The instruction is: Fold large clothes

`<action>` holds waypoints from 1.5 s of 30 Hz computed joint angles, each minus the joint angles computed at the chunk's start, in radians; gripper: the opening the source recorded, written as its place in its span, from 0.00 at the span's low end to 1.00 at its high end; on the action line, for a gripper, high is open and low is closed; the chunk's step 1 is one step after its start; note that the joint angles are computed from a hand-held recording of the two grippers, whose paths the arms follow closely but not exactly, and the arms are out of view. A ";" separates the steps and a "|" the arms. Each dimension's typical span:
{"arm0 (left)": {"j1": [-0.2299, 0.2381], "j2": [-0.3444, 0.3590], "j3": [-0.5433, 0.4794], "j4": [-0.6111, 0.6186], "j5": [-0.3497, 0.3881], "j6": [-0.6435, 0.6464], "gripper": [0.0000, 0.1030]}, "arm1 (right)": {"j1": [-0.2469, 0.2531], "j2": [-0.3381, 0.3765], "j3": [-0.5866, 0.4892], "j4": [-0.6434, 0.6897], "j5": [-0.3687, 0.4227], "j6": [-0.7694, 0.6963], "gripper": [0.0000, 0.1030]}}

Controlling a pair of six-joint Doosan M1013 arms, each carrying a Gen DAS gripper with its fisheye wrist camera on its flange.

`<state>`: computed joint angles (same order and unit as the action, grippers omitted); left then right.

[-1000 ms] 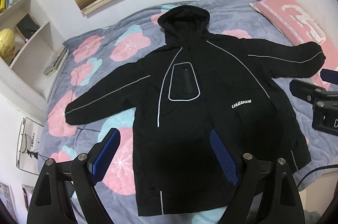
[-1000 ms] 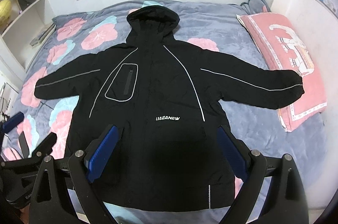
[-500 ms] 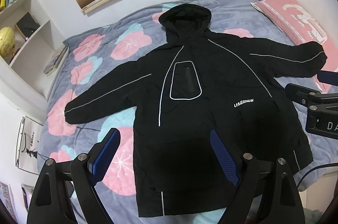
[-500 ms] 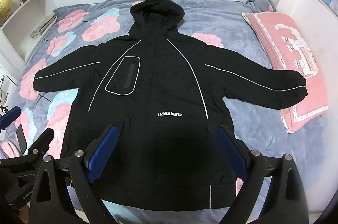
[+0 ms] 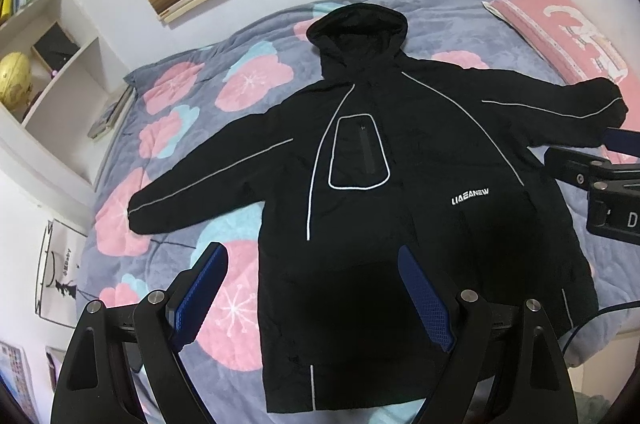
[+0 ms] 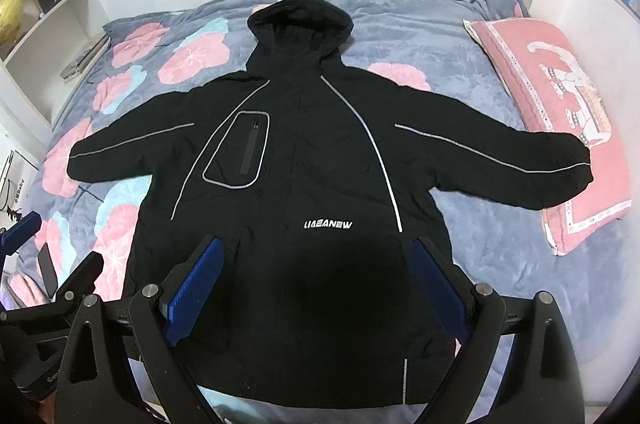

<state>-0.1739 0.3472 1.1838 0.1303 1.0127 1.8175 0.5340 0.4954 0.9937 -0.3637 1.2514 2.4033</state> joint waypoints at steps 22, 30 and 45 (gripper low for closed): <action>-0.060 0.252 -0.357 -0.286 0.220 0.070 0.85 | -0.169 -0.130 0.244 -0.116 -0.070 0.296 0.93; -0.159 0.456 -0.603 -0.326 0.301 0.196 0.85 | -0.338 -0.199 0.441 -0.082 -0.256 0.372 0.92; -0.267 0.830 -1.067 -0.278 0.548 0.184 0.85 | -0.552 -0.187 0.519 -0.227 -0.262 0.465 0.89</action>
